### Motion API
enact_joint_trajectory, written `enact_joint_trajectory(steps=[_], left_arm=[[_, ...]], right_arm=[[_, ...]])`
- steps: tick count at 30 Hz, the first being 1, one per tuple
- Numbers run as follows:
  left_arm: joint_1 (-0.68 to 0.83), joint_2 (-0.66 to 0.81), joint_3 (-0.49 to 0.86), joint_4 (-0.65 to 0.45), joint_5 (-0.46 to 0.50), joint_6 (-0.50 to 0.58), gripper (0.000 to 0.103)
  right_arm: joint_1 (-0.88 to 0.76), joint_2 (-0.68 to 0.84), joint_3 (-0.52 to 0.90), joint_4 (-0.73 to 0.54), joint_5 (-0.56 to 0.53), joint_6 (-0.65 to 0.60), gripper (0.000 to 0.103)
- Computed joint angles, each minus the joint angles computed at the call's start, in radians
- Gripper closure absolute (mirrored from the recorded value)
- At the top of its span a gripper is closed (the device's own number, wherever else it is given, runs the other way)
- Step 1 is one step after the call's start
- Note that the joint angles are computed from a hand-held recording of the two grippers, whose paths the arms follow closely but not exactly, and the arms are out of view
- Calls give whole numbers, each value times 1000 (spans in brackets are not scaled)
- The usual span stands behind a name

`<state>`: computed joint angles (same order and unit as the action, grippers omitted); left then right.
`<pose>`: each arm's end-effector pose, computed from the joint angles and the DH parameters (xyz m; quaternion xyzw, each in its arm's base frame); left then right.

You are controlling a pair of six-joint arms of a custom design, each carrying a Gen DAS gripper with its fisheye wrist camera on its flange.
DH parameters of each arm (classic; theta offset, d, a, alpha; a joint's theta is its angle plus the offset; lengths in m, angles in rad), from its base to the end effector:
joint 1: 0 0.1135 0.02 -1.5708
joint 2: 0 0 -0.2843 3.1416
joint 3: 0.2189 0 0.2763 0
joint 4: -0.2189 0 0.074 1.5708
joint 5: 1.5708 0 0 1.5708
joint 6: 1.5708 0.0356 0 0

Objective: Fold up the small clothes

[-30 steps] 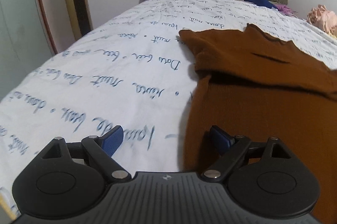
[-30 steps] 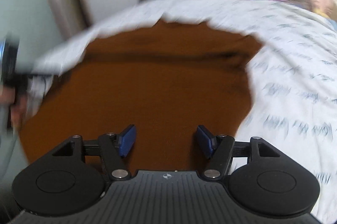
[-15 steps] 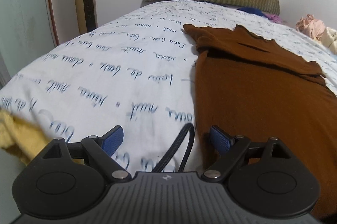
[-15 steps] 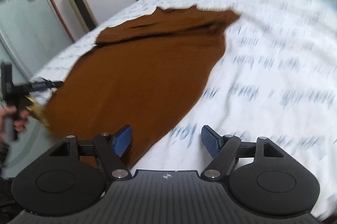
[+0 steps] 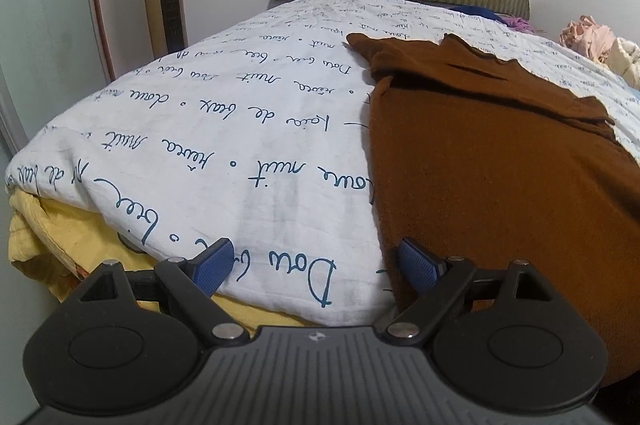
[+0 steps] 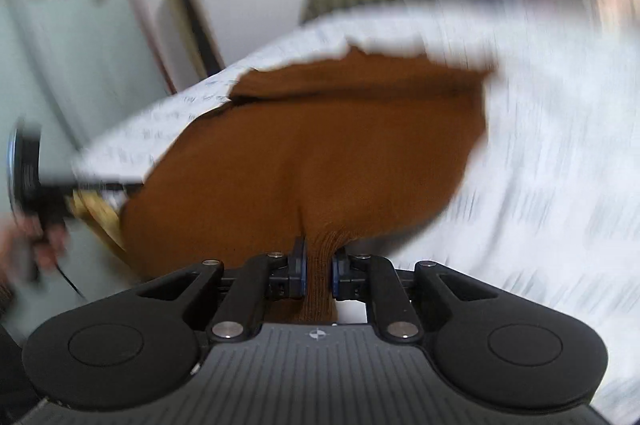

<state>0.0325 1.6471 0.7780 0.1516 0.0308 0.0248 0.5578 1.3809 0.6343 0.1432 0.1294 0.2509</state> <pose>0.3440 0.0101 0.1577 0.0029 0.9103 -0.0022 0.4140 0.2528 0.1523 0.1915 -0.1053 0.8776 0.1300 0.4492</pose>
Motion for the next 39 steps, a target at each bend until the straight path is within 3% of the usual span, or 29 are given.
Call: enact_joint_trajectory(steps=[2,4,7,10,14,15,17,20,22,24,26,33,37,39], left_arm=[[-4,-7,-6,-1,-2,5,13],[-3,-13,-12,0,3,13,13],[5,-24,-29,7,23,32,13],[15,-41,-49,10,46,57,13],[37,-68,-94,38,91,72,13],[45,-74,-111,53,104,71,13],[65,-82,-133,66,140,64,13],[111,-86,-155,66,222,49,13],[142,-76,-157,49,275,45,13],[163,-68,-158,38,306,42,13],[164,-64,-155,29,311,40,13],[97,-76,-152,45,241,34,13],[92,-71,-151,47,236,22,13],[90,-75,-149,38,232,19,13]], right_arm=[[112,-37,57,-93,171,-105,88],[160,-38,125,-204,227,-121,89],[140,7,180,-345,200,-50,89],[49,0,127,-360,28,82,89],[-187,-116,-45,-132,-281,272,86],[-258,-109,-77,-66,-373,315,78],[-395,-66,-148,74,-564,428,78],[-516,73,-240,335,-769,588,78],[-559,248,-303,676,-908,765,78],[-546,406,-329,965,-944,910,74],[-538,518,-320,1121,-981,985,73],[-488,690,-242,1317,-1032,1119,67],[-482,664,-206,1232,-1040,1104,63],[-465,551,-200,1027,-1018,994,69]])
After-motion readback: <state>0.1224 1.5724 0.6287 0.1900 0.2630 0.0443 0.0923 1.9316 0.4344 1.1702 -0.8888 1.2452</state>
